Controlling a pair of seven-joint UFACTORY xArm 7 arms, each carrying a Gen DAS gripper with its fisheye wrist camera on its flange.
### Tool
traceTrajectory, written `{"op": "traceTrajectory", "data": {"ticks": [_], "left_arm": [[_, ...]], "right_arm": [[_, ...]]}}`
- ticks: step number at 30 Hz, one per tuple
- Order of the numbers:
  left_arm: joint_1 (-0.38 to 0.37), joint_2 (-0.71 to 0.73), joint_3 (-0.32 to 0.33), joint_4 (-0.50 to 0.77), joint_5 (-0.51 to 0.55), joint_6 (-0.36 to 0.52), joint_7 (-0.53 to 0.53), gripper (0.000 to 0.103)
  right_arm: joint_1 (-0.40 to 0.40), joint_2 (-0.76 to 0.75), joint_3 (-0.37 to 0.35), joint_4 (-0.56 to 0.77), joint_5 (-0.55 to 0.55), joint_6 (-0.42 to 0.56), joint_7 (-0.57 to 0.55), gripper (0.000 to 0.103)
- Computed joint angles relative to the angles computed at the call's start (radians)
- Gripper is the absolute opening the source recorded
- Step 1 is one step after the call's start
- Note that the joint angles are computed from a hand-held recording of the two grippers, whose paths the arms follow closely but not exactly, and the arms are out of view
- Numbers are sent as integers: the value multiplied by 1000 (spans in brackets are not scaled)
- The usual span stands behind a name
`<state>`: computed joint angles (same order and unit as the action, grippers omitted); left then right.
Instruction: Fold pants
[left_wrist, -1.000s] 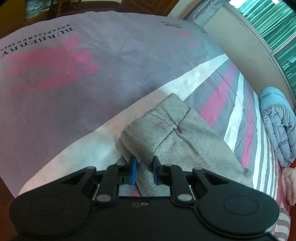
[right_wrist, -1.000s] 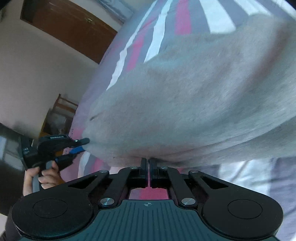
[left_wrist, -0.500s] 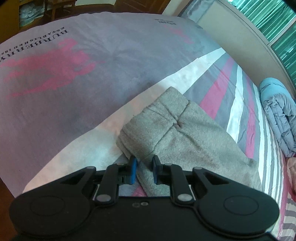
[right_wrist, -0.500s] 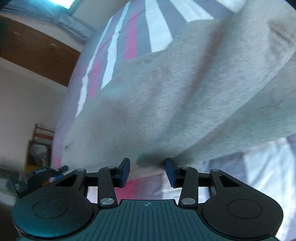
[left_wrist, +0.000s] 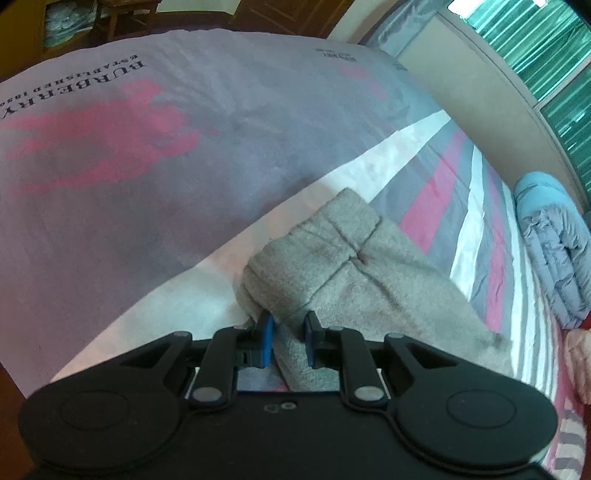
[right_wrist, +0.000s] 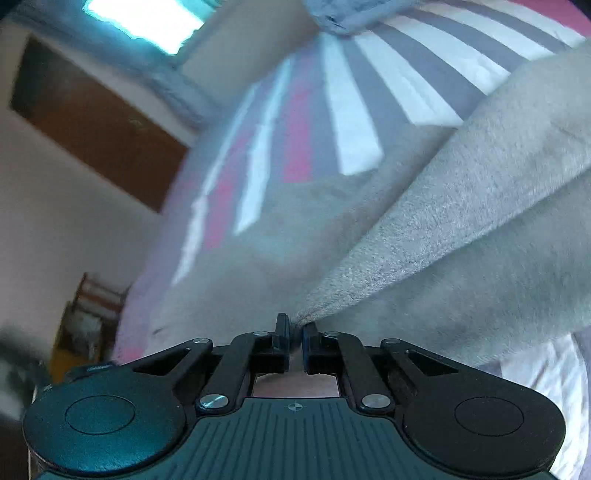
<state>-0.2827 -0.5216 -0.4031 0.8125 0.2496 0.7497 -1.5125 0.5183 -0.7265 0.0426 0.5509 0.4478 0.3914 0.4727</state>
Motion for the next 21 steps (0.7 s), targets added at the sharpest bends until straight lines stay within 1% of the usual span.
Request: {"op": "traceTrajectory", "data": {"ticks": [2,3,5,6,7,9,10,12,14,16,19,21], "left_arm": [[3,26,-24,41,19,72,3,23],[-1,37,-32,68,26,111,10,24],[-11,55,-45,120,51,176,26,24],[-16,59,-55,143,69,205,30,21],[-23,62,-64,165,84,223,31,22],[-43,77,-79,209,101,231,37,22],[-53,101,-92,246,113,238,46,22],[-75,159,-113,308,136,223,52,22],[-107,248,-129,382,152,210,51,22],[-141,344,-140,442,169,177,35,22],[-198,497,-153,538,213,185,12,22],[-234,564,-141,568,212,184,-3,22]], "right_arm": [[-15,35,10,-5,-24,62,5,6],[-9,51,-1,-8,-19,89,20,6],[-2,56,-8,-37,41,53,26,6],[1,48,-19,-37,49,59,18,10],[5,38,-29,-33,58,65,8,14],[4,9,-47,-34,69,75,-14,31],[-6,-21,-56,-45,69,88,-24,32],[-40,-59,-68,-58,49,120,-44,33],[-105,-107,-60,-71,4,170,-37,33],[-167,-184,-72,-114,-16,210,-17,33],[-245,-249,-110,-145,-48,251,-23,33],[-288,-260,-138,-151,-54,261,-25,33]]}}
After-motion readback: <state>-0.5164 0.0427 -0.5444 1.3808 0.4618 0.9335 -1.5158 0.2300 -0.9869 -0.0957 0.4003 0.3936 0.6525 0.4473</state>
